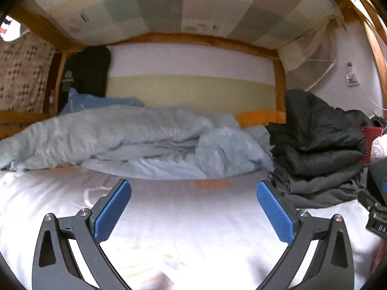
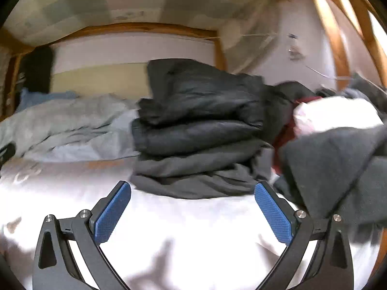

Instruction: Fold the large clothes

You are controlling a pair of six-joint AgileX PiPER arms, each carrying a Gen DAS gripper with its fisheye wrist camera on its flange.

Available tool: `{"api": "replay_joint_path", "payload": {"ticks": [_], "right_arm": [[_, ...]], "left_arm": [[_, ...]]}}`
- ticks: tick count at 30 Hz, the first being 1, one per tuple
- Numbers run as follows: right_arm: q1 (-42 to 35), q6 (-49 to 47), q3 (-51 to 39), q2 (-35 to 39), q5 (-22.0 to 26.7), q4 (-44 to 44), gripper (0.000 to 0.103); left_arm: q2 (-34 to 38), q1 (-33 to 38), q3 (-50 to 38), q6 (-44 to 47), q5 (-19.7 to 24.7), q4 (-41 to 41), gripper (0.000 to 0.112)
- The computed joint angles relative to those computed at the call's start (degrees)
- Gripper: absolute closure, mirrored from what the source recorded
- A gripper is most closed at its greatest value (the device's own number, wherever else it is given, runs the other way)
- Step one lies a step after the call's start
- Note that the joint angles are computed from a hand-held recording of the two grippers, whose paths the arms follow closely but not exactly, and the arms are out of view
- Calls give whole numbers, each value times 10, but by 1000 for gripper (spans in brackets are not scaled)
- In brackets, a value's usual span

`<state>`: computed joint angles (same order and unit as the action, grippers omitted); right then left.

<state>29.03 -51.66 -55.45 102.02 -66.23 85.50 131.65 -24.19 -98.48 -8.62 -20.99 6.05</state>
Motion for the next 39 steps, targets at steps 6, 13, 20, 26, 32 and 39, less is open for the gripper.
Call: {"api": "replay_joint_path", "payload": {"ticks": [6, 13, 20, 26, 32, 39], "right_arm": [[-4, -6, -9, 6, -8, 20, 0], [4, 12, 2, 5, -22, 0, 0], [-7, 13, 2, 1, -4, 4, 0], [-4, 8, -4, 4, -7, 12, 0], [-3, 3, -7, 7, -10, 15, 0], [-7, -25, -21, 19, -9, 13, 0]], "left_arm": [[-5, -6, 13, -24, -14, 61, 9], [-9, -20, 21, 42, -17, 22, 9], [-11, -16, 22, 10, -15, 47, 9], [-14, -19, 32, 25, -28, 44, 9], [-19, -17, 45, 24, -49, 43, 9], [-22, -19, 49, 33, -43, 36, 9]]}}
